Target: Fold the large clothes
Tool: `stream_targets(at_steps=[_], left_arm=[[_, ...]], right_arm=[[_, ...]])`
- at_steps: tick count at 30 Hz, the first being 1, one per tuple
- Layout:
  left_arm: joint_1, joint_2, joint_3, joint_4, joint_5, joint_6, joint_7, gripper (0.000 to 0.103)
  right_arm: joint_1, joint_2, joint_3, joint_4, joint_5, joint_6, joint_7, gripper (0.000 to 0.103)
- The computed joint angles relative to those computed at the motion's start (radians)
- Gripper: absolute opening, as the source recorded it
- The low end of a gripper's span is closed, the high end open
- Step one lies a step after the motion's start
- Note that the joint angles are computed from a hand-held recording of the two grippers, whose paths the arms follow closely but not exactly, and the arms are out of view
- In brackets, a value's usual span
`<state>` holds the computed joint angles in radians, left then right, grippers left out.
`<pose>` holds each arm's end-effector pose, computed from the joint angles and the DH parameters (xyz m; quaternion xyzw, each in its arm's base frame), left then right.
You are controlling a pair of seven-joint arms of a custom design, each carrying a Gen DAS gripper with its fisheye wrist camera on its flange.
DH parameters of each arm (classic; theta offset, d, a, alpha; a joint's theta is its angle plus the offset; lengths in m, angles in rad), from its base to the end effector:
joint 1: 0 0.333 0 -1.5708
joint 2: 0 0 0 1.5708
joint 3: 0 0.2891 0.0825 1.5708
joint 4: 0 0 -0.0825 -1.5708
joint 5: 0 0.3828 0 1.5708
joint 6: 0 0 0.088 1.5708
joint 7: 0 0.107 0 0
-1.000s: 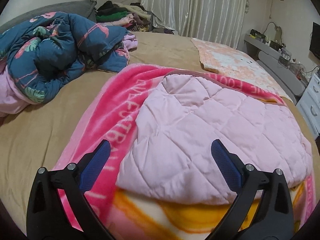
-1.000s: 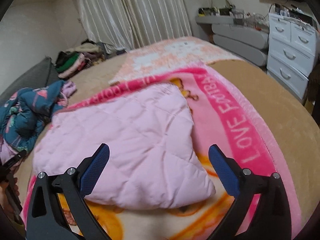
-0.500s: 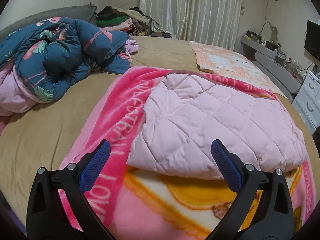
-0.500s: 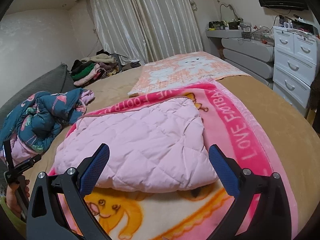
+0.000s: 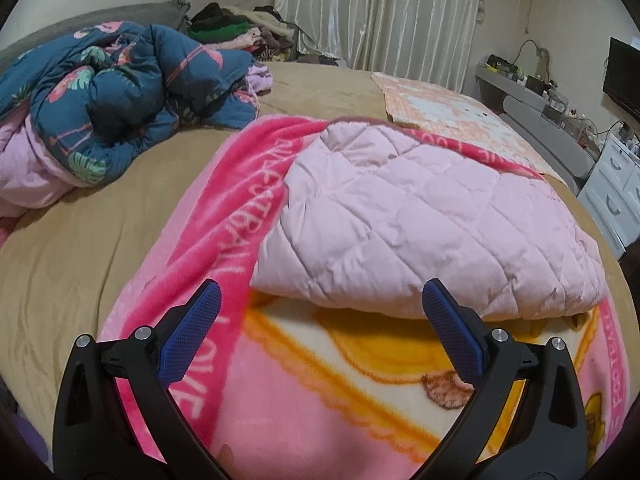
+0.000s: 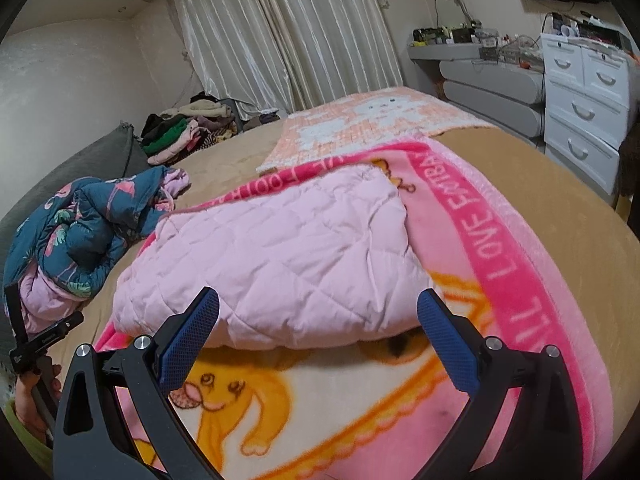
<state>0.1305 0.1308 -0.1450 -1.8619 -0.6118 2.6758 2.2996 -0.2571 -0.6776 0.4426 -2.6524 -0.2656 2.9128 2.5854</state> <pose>0.6360 0.0122 0.4954 -0.5540 0.7354 -0.3377 0.1956 0.4063 0.1057 0.5098 -0.4325 0.7778 -0.2907 0.3513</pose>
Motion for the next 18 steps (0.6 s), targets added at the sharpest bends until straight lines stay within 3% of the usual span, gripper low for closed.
stream_targets(at_steps=[10, 14, 16, 18], left_arm=[[0.016, 0.083, -0.006, 0.055, 0.06, -0.088, -0.125, 0.095], [0.049, 0.14, -0.029, 0.122, 0.014, -0.197, -0.151, 0.095], [0.082, 0.189, -0.048, 0.187, -0.063, -0.311, -0.151, 0.095], [0.089, 0.225, -0.054, 0.23, -0.085, -0.364, -0.182, 0.095]], right_arm=[[-0.033, 0.102, 0.034, 0.002, -0.027, -0.012, 0.097, 0.099], [-0.038, 0.15, 0.027, 0.007, -0.063, -0.005, 0.152, 0.099], [-0.039, 0.18, 0.021, 0.011, -0.076, 0.01, 0.183, 0.099], [-0.041, 0.203, 0.016, 0.014, -0.091, 0.02, 0.212, 0.099]])
